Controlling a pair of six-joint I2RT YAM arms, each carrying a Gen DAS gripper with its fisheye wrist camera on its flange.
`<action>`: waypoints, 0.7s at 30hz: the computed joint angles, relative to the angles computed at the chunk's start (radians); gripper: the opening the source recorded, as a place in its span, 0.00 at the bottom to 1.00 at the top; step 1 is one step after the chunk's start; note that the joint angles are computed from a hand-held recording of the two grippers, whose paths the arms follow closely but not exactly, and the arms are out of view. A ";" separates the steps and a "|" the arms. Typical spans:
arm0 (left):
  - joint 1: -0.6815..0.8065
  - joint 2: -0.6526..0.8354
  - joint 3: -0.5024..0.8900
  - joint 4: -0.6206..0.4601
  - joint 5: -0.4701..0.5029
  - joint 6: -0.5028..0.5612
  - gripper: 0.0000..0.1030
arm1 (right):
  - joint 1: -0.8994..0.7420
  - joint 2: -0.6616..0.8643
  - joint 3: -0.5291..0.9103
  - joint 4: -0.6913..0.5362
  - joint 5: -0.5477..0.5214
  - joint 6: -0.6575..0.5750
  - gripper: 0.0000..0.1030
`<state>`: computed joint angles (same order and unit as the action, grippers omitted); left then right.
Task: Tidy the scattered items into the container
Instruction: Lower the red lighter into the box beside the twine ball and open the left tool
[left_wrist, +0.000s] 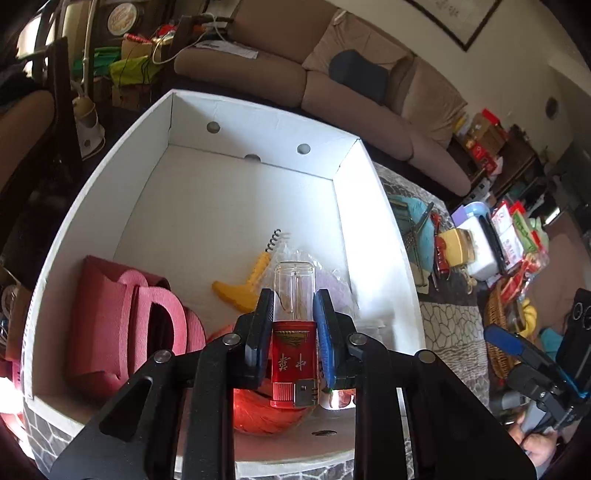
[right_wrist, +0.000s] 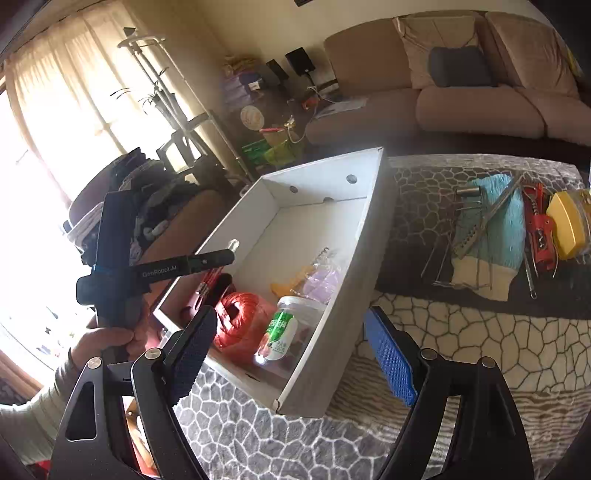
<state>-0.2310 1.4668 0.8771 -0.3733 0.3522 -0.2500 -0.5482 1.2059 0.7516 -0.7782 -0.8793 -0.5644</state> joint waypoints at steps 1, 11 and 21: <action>0.002 0.006 -0.005 -0.011 0.009 -0.010 0.20 | 0.003 -0.008 -0.008 -0.002 0.004 -0.001 0.82; -0.087 0.009 -0.008 -0.068 -0.140 0.030 0.21 | -0.012 0.019 -0.028 -0.017 -0.015 -0.044 0.82; -0.115 -0.002 -0.016 -0.081 -0.208 0.070 0.24 | -0.060 0.051 -0.010 -0.048 -0.032 -0.076 0.82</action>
<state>-0.3455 1.4648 0.8614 -0.4539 0.1442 -0.1795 -0.6079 1.2571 0.7412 -0.8259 -0.9112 -0.6408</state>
